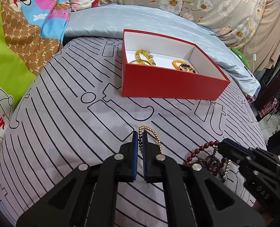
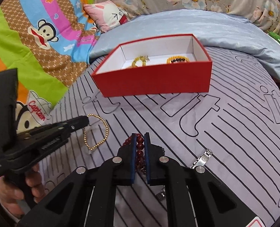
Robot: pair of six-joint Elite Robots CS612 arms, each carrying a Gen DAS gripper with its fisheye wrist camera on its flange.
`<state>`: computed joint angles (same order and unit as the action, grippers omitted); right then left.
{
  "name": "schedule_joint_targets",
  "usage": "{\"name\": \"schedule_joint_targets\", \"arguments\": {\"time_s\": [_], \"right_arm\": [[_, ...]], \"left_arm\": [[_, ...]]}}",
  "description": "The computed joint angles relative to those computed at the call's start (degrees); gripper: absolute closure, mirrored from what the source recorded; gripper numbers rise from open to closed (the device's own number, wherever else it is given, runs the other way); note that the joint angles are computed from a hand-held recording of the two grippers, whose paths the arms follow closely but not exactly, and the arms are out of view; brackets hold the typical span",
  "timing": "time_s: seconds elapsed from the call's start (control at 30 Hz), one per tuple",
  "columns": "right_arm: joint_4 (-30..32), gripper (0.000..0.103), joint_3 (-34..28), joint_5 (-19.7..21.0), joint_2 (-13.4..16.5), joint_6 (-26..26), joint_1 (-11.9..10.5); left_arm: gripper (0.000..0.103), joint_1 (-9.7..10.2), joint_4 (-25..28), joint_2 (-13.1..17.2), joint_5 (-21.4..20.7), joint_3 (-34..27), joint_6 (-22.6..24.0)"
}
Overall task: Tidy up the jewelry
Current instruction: 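Grasp the gold bead bracelet with the left gripper while the right grasps a dark red bead bracelet, then carry both bracelets into the red box and open both grippers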
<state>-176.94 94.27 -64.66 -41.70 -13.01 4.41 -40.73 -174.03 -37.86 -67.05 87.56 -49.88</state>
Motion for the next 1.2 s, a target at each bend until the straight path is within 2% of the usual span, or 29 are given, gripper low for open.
{"name": "schedule_joint_targets", "arguments": {"time_s": [0.3, 0.43, 0.57, 0.87, 1.03, 1.2], "right_arm": [[-6.47, 0.096, 4.4, 3.57, -3.56, 2.29, -1.56], [-8.61, 0.096, 5.21, 3.58, -4.74, 3.33, -2.22], [-9.36, 0.096, 3.92, 2.67, -4.6, 3.96, -2.38], [-7.24, 0.096, -5.6, 2.03, -0.9, 5.53, -1.64], [-3.94, 0.096, -12.31, 2.48, 2.34, 6.58, -0.73], [-0.64, 0.096, -17.81, 1.82, 5.42, 7.14, 0.3]], "left_arm": [[0.1, -0.82, -1.25, -1.29, 0.2, 1.39, 1.3], [0.1, -1.1, -2.18, -1.93, 0.28, 1.75, 2.05], [0.1, -1.0, -2.96, -2.2, 0.18, 0.97, 3.36], [0.1, 0.71, -3.19, -0.62, 0.77, -5.83, 8.87], [0.1, 2.34, -2.41, 1.64, -1.3, -11.08, 10.82], [0.1, 4.14, -0.19, 4.57, -5.08, -16.54, 10.4]]}}
